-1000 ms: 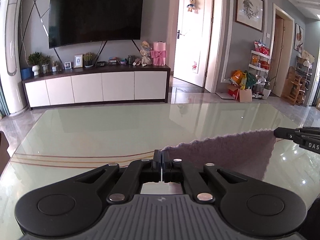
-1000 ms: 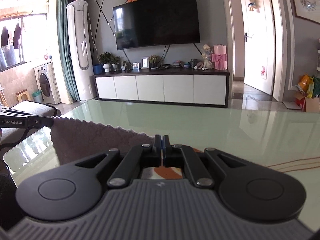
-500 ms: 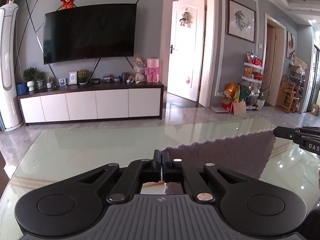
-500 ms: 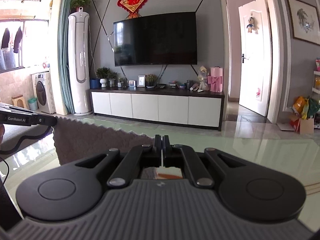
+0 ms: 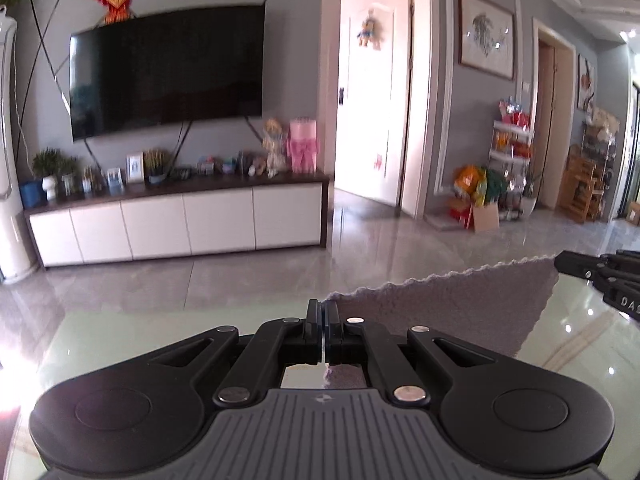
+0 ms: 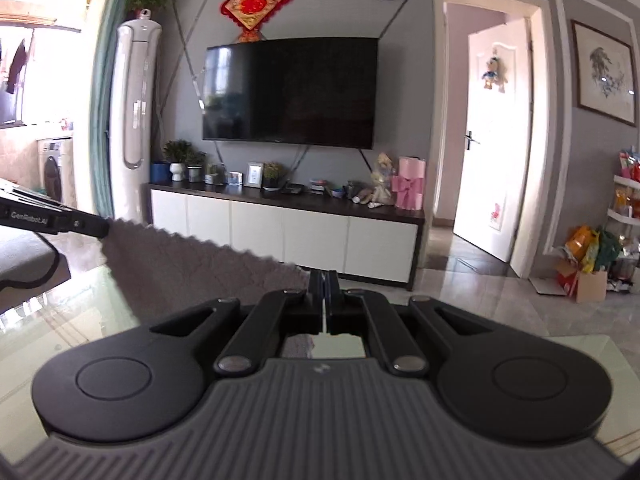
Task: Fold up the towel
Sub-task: 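Lower both grippers to lay the opened towel flat on the table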
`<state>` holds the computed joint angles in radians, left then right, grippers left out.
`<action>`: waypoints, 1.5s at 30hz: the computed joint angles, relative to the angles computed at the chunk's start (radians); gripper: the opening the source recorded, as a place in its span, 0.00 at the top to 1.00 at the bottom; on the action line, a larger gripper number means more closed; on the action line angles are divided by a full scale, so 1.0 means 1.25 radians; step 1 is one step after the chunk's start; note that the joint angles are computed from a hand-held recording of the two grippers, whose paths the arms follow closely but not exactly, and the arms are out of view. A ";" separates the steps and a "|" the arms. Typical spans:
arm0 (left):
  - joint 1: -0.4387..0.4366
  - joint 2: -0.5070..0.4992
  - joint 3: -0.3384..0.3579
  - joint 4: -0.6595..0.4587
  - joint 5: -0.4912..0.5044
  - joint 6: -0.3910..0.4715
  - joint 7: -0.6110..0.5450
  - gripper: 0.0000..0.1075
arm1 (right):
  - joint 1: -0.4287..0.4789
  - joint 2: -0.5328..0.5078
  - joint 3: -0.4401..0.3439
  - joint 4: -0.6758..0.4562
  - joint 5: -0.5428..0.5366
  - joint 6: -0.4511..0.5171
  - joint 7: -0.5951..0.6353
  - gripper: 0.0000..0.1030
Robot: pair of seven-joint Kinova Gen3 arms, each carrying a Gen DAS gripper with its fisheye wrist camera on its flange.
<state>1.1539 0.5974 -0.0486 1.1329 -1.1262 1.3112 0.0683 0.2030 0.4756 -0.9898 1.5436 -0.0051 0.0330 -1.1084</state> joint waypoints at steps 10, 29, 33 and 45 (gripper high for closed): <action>0.035 0.069 0.066 0.181 0.146 -0.139 0.222 0.99 | 0.059 0.014 -0.002 0.237 -0.045 0.060 0.037 0.99; 0.039 0.086 0.050 0.180 0.264 -0.172 0.184 0.98 | 0.058 -0.016 0.049 0.274 -0.227 0.128 0.197 0.99; 0.039 0.090 0.050 0.166 0.283 -0.164 0.157 0.97 | 0.050 -0.027 0.065 0.280 -0.265 0.141 0.230 0.99; 0.058 0.071 0.054 0.169 0.304 -0.152 0.119 0.97 | -0.014 -0.064 0.161 0.286 -0.369 0.171 0.310 0.99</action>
<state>1.2260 0.6858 0.0196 1.3442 -0.7465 1.1212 0.2167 0.1856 0.3953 -0.7891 1.9012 -0.4666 0.2466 -0.7207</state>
